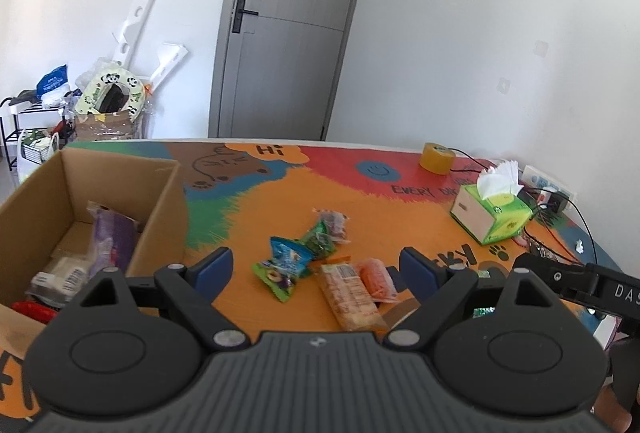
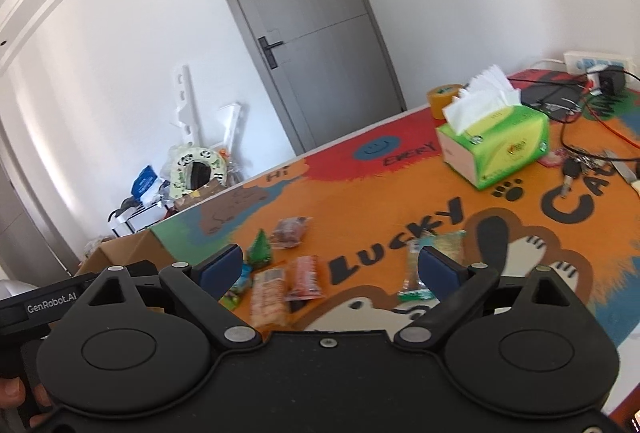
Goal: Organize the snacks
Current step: 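Move both tools back over the snack pile, then grasp the green-wrapped biscuit pack with the right tool while the left tool grasps the wafer pack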
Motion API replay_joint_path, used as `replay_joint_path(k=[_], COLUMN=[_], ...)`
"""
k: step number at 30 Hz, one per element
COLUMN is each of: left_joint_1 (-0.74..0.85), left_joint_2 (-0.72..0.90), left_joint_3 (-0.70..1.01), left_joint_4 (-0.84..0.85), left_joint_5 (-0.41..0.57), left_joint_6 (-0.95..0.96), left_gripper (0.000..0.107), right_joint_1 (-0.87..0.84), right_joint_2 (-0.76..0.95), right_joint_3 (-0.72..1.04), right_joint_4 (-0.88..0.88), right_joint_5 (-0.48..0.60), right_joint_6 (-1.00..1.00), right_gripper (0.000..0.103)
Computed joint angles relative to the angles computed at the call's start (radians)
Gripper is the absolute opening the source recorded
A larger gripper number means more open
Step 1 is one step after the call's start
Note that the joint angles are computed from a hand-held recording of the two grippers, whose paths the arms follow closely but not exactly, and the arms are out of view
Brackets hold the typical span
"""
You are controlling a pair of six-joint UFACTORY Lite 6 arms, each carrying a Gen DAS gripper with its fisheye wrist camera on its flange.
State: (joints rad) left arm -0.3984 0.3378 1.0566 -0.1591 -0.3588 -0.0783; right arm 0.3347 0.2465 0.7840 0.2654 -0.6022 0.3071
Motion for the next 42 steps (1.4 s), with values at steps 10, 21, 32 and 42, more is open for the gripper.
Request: replay_joint_path(k=[10,21,32,42], left_joint_1=[-0.035,-0.049,-0.072,-0.096], left_joint_2=[0.141,0.328,0.541,0.6], left_joint_3=[0.124,0.31,0.557,0.627], left_joint_4=[-0.078,-0.029,-0.278,-0.634], left_joint_5=[0.028,0.08,0.185,0.188], left_joint_6=[0.061,0.0,0.25,0.638], left_gripper=[0.089,0.08,0.064,0.06], right_joint_1=[-0.076,-0.135,-0.154,-0.15], right_joint_2=[0.086,0.232,0.397,0.527], right_joint_3=[0.008,0.118,0.313,0.482], right_joint_4=[-0.115,-0.199,-0.117,-0.021], right_joint_5=[-0.027,-0.001,0.073,0.127], right_joint_6=[0.104,0.163,0.071,-0.056], right_gripper=[0.094,0.086,0.082,0.082])
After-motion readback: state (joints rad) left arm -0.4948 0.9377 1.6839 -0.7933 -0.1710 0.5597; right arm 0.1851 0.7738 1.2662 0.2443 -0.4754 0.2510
